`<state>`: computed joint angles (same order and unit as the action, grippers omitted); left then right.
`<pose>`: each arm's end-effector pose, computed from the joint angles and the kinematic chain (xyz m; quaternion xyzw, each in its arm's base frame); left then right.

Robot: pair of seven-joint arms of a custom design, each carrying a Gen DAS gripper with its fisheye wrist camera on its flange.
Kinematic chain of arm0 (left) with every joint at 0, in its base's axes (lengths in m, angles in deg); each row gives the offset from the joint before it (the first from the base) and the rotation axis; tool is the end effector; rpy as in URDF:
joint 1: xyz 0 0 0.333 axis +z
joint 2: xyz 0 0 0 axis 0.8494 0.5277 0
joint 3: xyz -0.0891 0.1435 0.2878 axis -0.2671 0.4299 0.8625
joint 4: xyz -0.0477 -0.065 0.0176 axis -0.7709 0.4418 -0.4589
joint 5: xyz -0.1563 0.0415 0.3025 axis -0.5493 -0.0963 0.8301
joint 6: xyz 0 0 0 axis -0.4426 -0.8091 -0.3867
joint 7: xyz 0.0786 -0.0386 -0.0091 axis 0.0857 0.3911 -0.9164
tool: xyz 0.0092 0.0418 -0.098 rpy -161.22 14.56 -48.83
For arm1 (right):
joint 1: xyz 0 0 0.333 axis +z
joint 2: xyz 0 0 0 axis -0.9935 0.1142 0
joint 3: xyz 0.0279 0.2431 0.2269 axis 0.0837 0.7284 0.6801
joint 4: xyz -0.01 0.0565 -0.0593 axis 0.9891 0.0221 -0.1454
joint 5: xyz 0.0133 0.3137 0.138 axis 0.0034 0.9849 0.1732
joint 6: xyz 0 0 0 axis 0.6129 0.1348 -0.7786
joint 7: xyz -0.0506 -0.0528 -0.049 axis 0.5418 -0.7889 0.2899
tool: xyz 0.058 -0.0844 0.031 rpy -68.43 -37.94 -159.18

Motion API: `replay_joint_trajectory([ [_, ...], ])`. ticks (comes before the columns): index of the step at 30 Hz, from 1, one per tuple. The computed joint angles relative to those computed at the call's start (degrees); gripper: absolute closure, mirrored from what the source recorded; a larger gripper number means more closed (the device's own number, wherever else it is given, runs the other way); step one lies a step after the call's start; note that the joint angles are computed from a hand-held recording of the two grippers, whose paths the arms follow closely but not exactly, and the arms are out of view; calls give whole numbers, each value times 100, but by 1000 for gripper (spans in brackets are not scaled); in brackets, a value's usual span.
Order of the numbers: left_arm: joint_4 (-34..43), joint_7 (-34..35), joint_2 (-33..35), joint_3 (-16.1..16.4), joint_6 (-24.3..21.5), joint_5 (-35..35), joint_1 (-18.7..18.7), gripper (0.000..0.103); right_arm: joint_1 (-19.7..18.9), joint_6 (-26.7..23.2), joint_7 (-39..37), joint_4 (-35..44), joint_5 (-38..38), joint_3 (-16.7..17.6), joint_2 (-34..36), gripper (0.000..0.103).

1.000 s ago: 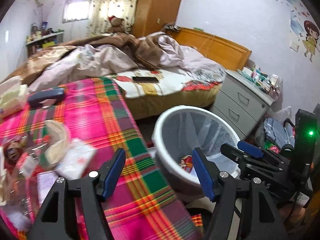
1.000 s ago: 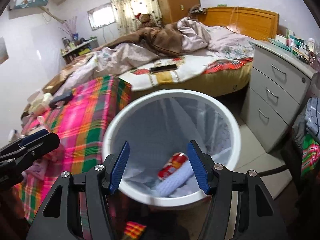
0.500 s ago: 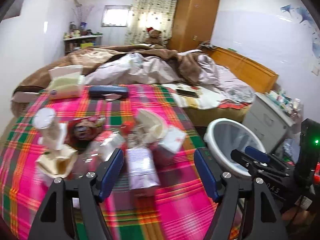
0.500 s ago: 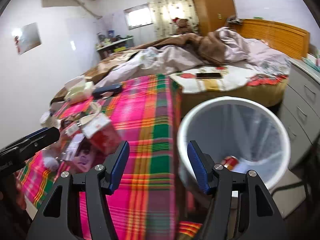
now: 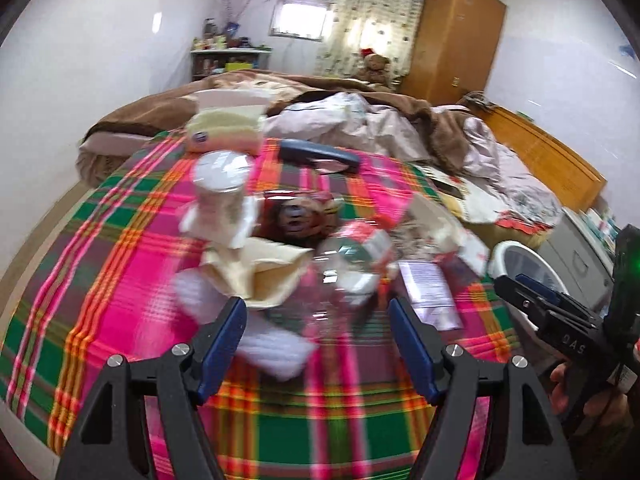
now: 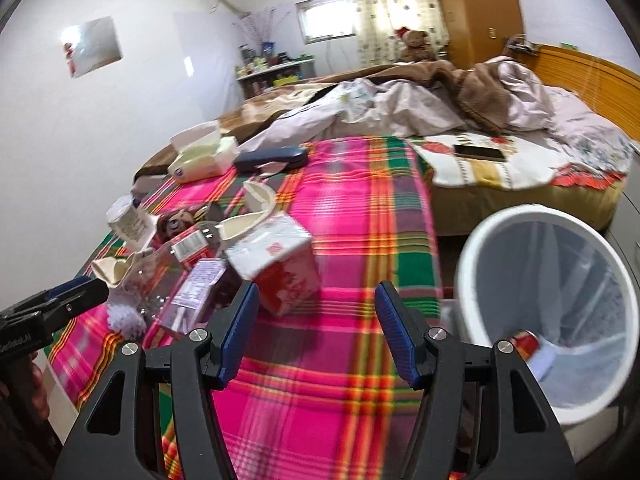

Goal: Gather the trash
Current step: 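Move both open tools back over the items on the cloth, then grasp second foam sleeve with left tool while right tool grasps white milk carton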

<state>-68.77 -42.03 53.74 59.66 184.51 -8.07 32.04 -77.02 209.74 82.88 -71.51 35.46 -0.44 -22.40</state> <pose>0.5332 -0.3496 0.4001 -0.7377 0.5335 -0.3228 0.2590 0.6190 0.1170 0.3813 -0.7576 0.4897 -0.1418 0.4075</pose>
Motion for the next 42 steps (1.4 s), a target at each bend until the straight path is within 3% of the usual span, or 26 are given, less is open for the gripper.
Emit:
replay_joint_trajectory([
  [3,-254,-271,-100,44,170,36,106,27,57,-66,46,90,-258,1,94,40],
  [5,-374,-242,-140,22,49,-77,145,26,69,-5,19,152,-314,45,155,40],
  [9,-564,-403,-183,33,291,-119,319,25,194,36,626,266,-1085,-66,308,40],
  [12,-622,-349,-179,27,236,-262,372,24,135,74,909,337,-1459,21,390,40],
  [20,-350,-18,236,92,796,-892,547,24,90,272,1580,400,-2362,198,525,40],
  [28,-100,728,404,205,357,-1580,316,24,8,401,2207,453,-2939,292,623,40],
  [36,-538,1116,70,159,255,-1997,367,24,-276,433,2170,350,-2941,627,571,42],
  [42,-923,437,-150,258,579,-1739,417,34,-268,371,2161,300,-2866,608,523,42],
])
